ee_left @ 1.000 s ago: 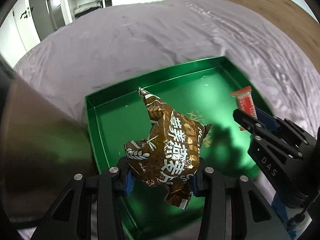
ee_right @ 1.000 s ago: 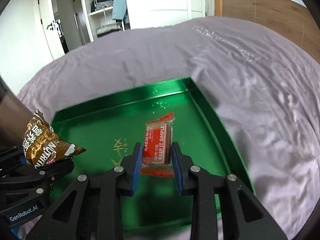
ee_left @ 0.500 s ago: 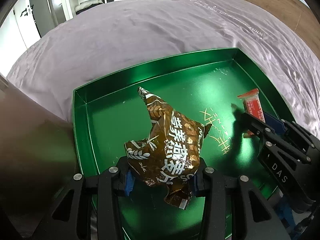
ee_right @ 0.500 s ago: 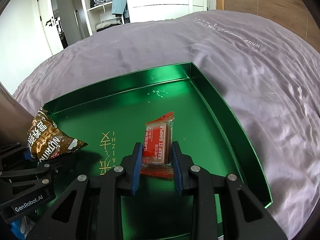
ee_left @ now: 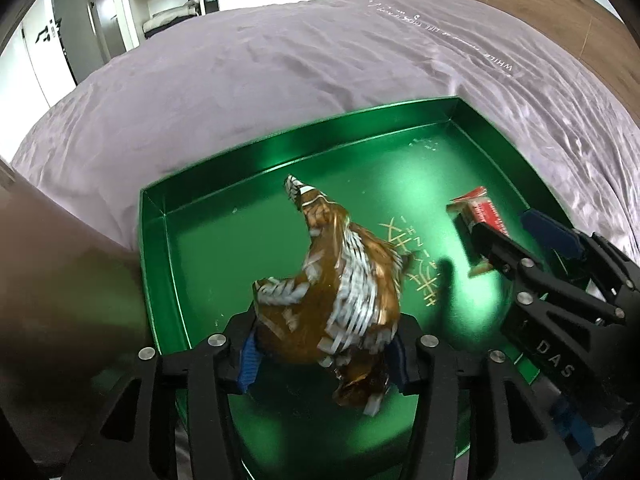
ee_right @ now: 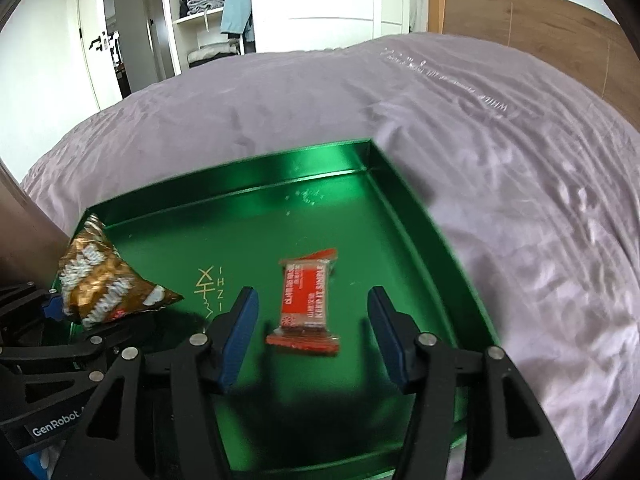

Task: Organize snacks
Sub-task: 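Open both tools to release the snacks into the tray, then move both tools back over the remaining snack pile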

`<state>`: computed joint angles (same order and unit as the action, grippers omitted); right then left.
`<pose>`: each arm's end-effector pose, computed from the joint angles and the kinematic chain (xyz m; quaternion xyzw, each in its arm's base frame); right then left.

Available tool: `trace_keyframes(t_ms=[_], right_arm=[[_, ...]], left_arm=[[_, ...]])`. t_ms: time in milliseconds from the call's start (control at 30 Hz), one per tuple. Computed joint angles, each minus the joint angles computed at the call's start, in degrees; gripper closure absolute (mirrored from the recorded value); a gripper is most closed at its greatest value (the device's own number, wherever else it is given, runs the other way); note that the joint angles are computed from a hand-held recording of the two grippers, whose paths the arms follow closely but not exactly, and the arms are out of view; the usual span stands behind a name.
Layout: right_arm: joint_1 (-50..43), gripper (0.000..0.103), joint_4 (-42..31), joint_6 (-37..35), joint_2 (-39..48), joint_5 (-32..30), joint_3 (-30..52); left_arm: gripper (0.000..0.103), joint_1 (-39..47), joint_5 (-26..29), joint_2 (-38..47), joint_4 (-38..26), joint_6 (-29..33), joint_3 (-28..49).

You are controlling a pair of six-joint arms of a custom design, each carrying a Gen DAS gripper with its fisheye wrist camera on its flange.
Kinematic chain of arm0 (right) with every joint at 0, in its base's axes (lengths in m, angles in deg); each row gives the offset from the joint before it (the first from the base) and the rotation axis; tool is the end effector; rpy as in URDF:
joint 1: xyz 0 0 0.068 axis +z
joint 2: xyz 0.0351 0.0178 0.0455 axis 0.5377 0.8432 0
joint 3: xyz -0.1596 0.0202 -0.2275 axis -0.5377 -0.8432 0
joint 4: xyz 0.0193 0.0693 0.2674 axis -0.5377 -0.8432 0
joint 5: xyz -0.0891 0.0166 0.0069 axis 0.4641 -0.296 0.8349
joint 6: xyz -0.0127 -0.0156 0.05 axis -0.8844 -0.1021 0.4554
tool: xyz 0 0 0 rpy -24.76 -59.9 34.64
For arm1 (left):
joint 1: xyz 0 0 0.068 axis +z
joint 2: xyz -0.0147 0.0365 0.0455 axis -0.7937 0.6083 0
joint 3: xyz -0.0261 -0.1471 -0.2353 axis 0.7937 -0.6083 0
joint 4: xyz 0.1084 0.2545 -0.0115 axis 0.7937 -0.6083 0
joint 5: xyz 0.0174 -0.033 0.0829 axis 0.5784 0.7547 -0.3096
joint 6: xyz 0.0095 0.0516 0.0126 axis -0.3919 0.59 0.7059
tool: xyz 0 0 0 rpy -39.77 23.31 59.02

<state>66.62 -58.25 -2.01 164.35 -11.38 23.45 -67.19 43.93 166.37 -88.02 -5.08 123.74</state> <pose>0.2964 0.1840 0.0928 0.0460 0.9294 0.0147 0.3658 0.3284 -0.0871 0.0899 0.1518 0.9508 -0.0431 0.2668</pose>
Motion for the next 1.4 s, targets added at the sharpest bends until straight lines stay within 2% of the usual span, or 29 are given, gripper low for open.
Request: trace_keyframes(t_ms=[200, 267, 300, 567, 767, 1000, 1133, 1400], right_arm=[[0.6, 0.028, -4.5, 0.7, -7.2, 3.2, -2.5], [1.1, 0.017, -6.5, 1.4, -9.8, 4.3, -3.3], [1.4, 0.016, -7.4, 1.7, -11.0, 4.8, -3.7], [4.7, 0.014, -15.4, 4.3, -18.4, 8.2, -4.0], [8.2, 0.013, -21.1, 7.9, -23.3, 10.6, -4.6], [13.8, 0.013, -29.8, 14.5, -29.2, 14.3, -5.2], [17.7, 0.005, -35.4, 19.1, -31.8, 16.8, -4.5], [28.5, 0.004, -48.3, 32.3, -35.5, 22.5, -1.5]], left_arm=[[0.051, -1.0, -0.7, -4.9, -1.8, -0.6, -1.0], [0.048, -1.4, -1.4, -7.1, -2.1, -0.8, -1.8], [0.047, -1.5, -1.4, -8.3, -2.6, -0.9, -2.2], [0.046, -1.6, -2.3, -15.5, -6.5, -1.2, -4.1], [0.046, -1.5, -0.9, -22.3, -10.1, -1.5, -7.0], [0.046, -2.3, 0.7, -32.8, -15.5, -2.2, -11.6], [0.046, -1.5, 1.4, -39.4, -19.8, -1.9, -13.3], [0.046, 2.5, 2.8, -55.7, -30.8, 0.0, -16.2]])
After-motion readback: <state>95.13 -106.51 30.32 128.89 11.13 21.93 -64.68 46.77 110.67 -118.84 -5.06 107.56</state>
